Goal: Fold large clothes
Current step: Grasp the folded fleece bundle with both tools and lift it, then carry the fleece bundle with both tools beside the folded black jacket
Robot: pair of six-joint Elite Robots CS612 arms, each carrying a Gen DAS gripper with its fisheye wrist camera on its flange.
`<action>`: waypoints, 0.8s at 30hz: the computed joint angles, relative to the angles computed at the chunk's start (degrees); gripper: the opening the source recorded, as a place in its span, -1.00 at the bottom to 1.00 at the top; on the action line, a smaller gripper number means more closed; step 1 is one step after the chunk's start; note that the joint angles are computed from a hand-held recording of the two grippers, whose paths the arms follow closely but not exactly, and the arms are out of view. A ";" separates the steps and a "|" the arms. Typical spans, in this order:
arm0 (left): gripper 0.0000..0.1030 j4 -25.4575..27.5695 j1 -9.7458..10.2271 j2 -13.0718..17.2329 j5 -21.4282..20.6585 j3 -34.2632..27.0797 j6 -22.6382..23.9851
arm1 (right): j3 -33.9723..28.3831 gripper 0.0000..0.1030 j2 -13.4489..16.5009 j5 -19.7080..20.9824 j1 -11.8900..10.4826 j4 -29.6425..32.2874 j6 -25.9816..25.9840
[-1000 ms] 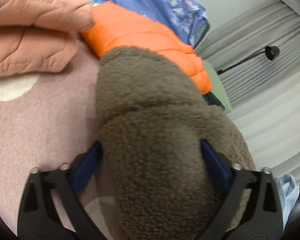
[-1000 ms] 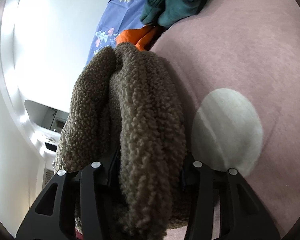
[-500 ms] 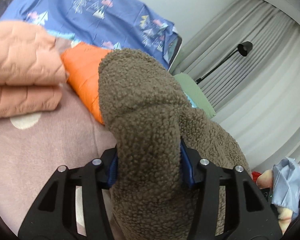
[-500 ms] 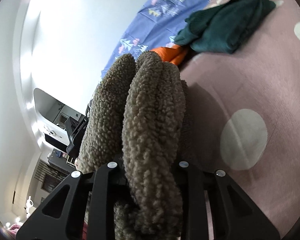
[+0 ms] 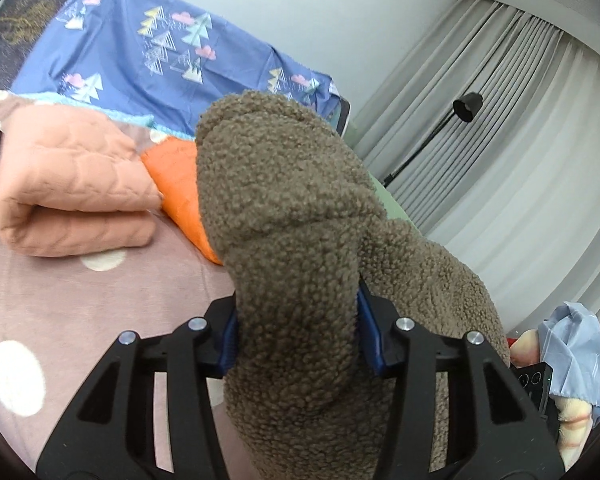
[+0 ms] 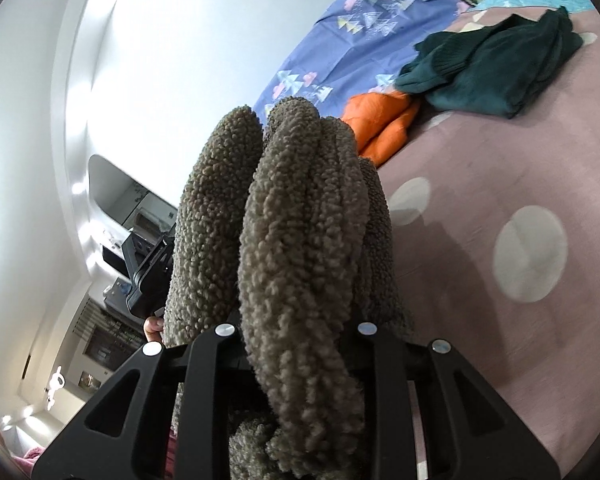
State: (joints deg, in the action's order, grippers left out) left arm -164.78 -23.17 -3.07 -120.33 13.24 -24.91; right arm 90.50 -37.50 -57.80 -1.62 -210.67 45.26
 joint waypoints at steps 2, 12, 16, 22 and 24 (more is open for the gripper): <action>-0.05 -5.20 0.32 -4.23 1.20 8.35 -0.40 | -1.00 -0.51 0.06 1.08 0.58 0.91 -0.84; -0.05 -24.65 3.97 -19.52 9.61 39.32 -2.81 | -11.34 -0.51 2.90 9.52 5.19 13.84 -8.58; -0.05 -29.76 6.18 -23.56 13.51 48.15 -4.62 | -18.13 -0.51 5.75 13.63 7.22 20.23 -10.56; -0.05 -33.88 9.76 -27.70 18.78 56.42 -5.47 | -32.51 -0.51 11.96 18.23 10.59 31.95 -14.20; -0.05 -33.60 10.86 -28.34 20.73 57.19 -5.22 | -38.90 -0.51 14.71 19.95 11.60 36.87 -14.94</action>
